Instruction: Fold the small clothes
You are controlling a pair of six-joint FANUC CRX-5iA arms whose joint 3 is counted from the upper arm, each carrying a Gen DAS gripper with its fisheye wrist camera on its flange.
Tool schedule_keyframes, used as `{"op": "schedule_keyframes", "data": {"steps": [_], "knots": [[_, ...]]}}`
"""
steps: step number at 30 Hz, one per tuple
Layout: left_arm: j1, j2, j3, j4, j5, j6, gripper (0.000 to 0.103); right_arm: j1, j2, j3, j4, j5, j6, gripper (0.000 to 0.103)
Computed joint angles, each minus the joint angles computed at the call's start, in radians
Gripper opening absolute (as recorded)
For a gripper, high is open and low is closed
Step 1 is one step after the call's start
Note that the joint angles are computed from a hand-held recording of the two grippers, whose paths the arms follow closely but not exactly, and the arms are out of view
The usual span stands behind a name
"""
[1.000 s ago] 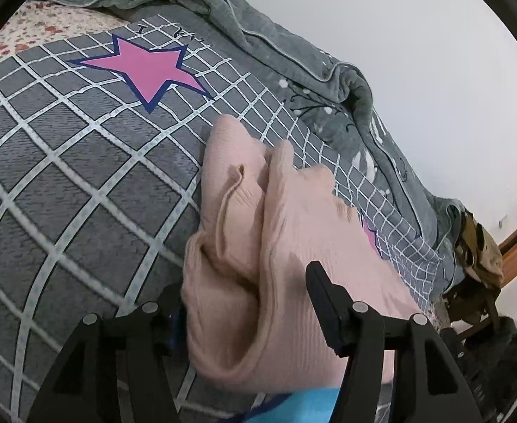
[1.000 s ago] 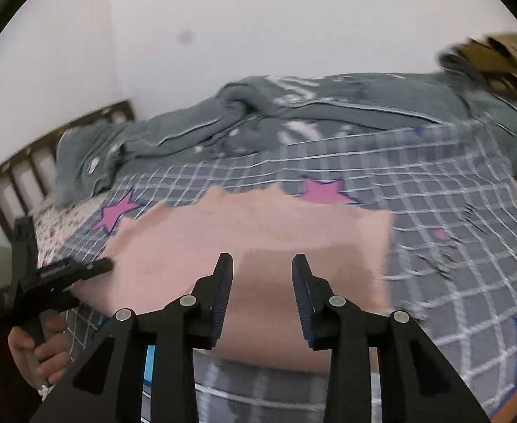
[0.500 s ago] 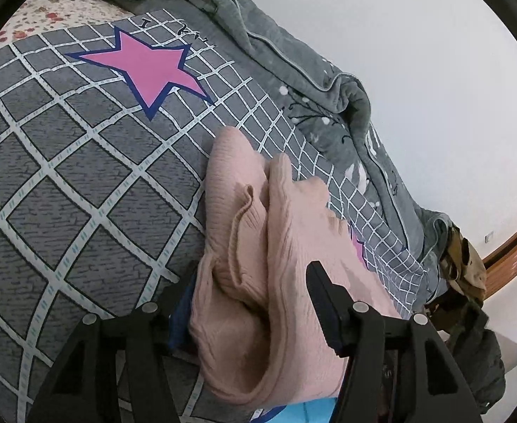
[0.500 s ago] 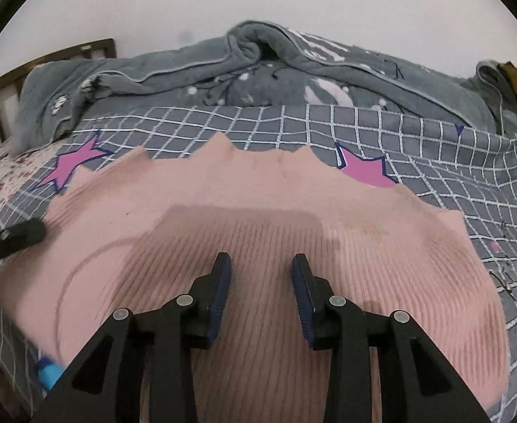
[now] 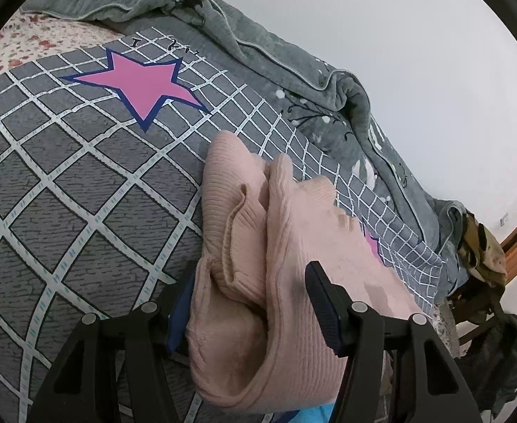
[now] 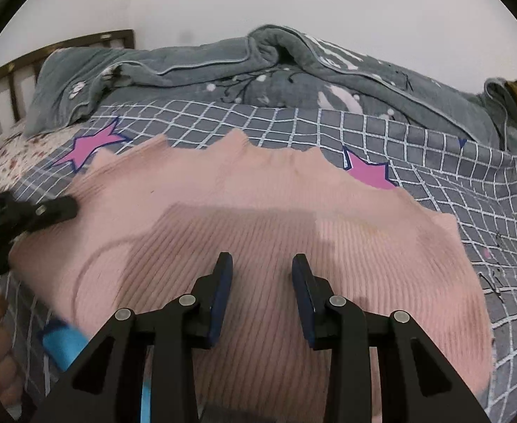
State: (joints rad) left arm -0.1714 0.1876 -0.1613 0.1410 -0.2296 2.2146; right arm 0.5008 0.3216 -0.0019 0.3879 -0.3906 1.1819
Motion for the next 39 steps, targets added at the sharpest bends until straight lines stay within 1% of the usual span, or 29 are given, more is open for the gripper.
{"op": "schedule_keyframes", "data": {"steps": [3,5,6,8,10,11,13,14,16,18,20,23,26,28,30,35,38,39], "knots": [[-0.009,0.009,0.051,-0.128,-0.041,0.123,0.053,-0.002,-0.043,-0.038,-0.061,0.006,0.083,0.035],[-0.021,0.017,0.094,-0.233,-0.084,0.224,0.046,-0.007,-0.068,-0.046,-0.15,-0.012,0.194,0.034],[-0.027,0.021,0.111,-0.274,-0.101,0.264,0.045,-0.011,-0.079,-0.045,-0.205,-0.022,0.259,0.034],[-0.038,0.027,0.139,-0.338,-0.133,0.322,0.036,-0.028,-0.105,-0.041,-0.333,-0.034,0.412,0.034],[-0.047,0.029,0.16,-0.381,-0.16,0.348,0.03,-0.061,-0.132,-0.023,-0.498,-0.052,0.581,0.034],[-0.054,0.031,0.177,-0.405,-0.181,0.351,0.027,-0.078,-0.141,-0.013,-0.564,-0.06,0.64,0.034],[-0.091,0.044,0.244,-0.519,-0.268,0.391,0.025,-0.128,-0.16,0.006,-0.693,-0.061,0.745,0.034],[-0.114,0.056,0.287,-0.576,-0.325,0.401,0.024,-0.147,-0.167,0.008,-0.726,-0.055,0.769,0.034],[-0.152,0.081,0.367,-0.636,-0.432,0.398,0.023,-0.188,-0.172,0.016,-0.77,-0.043,0.787,0.035],[-0.167,0.082,0.401,-0.646,-0.457,0.402,0.023,-0.231,-0.165,0.039,-0.8,-0.052,0.772,0.035],[-0.169,0.083,0.428,-0.619,-0.458,0.389,0.022,-0.262,-0.153,0.056,-0.795,-0.055,0.726,0.035],[-0.183,0.109,0.509,-0.567,-0.474,0.328,0.022,-0.303,-0.134,0.076,-0.767,-0.054,0.65,0.035],[-0.22,0.16,0.623,-0.549,-0.524,0.266,0.022,-0.353,-0.121,0.101,-0.794,-0.069,0.618,0.035],[-0.237,0.195,0.684,-0.506,-0.531,0.214,0.022,-0.387,-0.118,0.115,-0.827,-0.083,0.614,0.035],[-0.263,0.247,0.762,-0.474,-0.552,0.177,0.022,-0.419,-0.113,0.128,-0.855,-0.094,0.608,0.035],[-0.354,0.414,0.977,-0.474,-0.638,0.071,0.022,-0.471,-0.094,0.165,-0.9,-0.127,0.604,0.035],[-0.374,0.522,1.082,-0.398,-0.7,-0.007,0.022,-0.494,-0.086,0.181,-0.93,-0.151,0.618,0.035],[-0.378,0.549,1.11,-0.38,-0.723,-0.018,0.022,-0.499,-0.087,0.181,-0.935,-0.153,0.621,0.035]]}}
